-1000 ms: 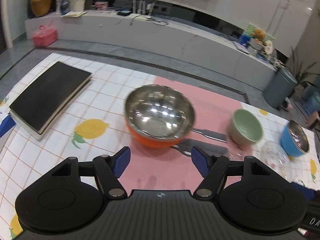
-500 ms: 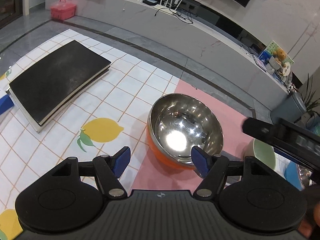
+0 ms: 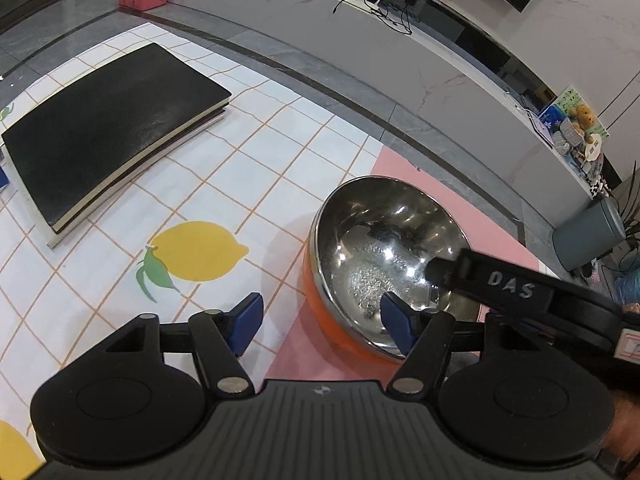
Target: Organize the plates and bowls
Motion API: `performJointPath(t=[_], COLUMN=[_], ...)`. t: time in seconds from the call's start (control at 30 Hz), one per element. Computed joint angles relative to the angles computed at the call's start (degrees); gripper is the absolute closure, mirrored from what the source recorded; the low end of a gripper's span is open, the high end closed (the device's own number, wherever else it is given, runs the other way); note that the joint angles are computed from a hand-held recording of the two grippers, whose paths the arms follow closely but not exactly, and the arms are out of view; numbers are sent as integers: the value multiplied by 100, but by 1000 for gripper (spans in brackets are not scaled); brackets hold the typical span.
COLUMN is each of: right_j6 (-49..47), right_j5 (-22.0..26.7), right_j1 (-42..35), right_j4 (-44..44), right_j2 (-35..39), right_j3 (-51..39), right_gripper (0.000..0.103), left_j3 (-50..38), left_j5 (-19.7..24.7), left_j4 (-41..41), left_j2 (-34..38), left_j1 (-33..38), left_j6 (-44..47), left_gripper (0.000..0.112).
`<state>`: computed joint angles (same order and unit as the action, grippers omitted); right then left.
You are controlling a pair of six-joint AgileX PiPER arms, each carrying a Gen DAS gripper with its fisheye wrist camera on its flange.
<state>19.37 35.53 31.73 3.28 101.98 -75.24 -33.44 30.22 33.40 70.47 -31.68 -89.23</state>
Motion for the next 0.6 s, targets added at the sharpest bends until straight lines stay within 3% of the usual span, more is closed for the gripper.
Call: performJointPath(t=[0.17,0.3,0.4,0.47,0.6], right_j6=[-118,-179,-343,-503,-1009], right_j5=[99,99,53,46,-98], right_j1=[-45,-35,-75,-96,-177], right_j4=[303,382,572,726,1262], right_j2=[197,253,275,273,186], right_j3=[-89,-45,-10,26,207], right_gripper=[36,37,42,56,70], left_j3=[24,42,45,73,76], left_j5=[-221,-447,-469,-524,-477], left_j4=[49,-363,-292,-263,-298], left_j2=[174,245,267,246,214], left_j1=[55,195,137,126,142], left_j6=[22,510,422,399,479], left_gripper=[47,62,68,73,79])
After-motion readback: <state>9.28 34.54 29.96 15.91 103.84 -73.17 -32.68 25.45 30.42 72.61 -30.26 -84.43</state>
